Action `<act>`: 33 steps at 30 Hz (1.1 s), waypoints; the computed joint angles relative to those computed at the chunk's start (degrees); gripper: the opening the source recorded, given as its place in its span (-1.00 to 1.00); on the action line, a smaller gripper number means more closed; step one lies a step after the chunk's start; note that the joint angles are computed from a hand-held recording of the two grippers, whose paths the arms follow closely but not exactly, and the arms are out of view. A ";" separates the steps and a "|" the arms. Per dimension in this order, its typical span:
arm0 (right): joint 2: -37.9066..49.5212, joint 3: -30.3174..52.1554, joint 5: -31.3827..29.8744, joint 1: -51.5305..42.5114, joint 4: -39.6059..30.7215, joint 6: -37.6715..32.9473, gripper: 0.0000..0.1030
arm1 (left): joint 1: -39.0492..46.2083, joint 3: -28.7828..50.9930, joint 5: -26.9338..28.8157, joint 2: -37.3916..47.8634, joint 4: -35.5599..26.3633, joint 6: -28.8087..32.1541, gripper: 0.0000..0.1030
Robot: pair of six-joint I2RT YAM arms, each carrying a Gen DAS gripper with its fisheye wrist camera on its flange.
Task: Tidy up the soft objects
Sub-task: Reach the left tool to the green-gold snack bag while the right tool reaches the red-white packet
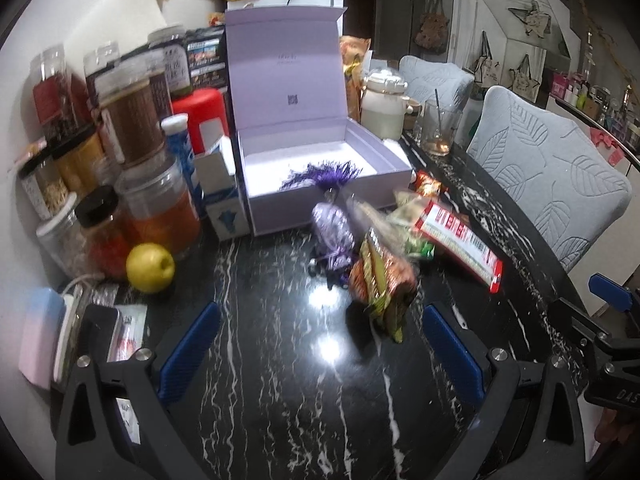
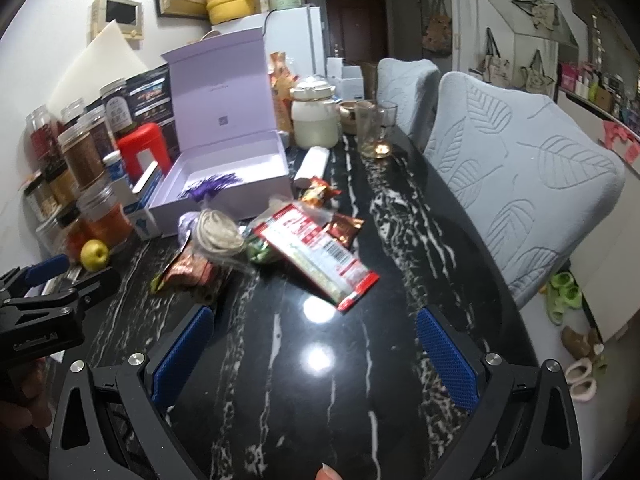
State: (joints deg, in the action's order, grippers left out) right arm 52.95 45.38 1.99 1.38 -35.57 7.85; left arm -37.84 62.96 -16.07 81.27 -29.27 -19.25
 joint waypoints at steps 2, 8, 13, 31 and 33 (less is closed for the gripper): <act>-0.22 -0.59 -0.13 0.80 -0.02 0.22 1.00 | 0.58 -1.34 1.12 -0.43 0.51 -0.16 1.00; 0.42 -3.02 -0.68 2.76 0.80 1.09 1.00 | 2.28 -4.87 5.02 -0.12 3.20 -0.28 1.00; 1.72 -4.92 -2.18 2.93 1.93 0.59 1.00 | 2.89 -5.78 8.95 1.86 5.67 -0.24 1.00; 12.51 -3.35 -8.17 -7.76 6.07 -6.44 1.00 | 2.13 5.30 14.25 18.36 8.98 0.00 0.62; 13.83 -2.65 -8.70 -8.77 6.05 -7.29 1.00 | 2.46 7.94 15.01 21.04 7.56 0.41 0.58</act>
State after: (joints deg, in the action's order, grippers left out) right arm 66.78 42.73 -6.71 -7.38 -29.52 0.56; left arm -35.38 70.89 -1.05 102.31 -21.71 -18.84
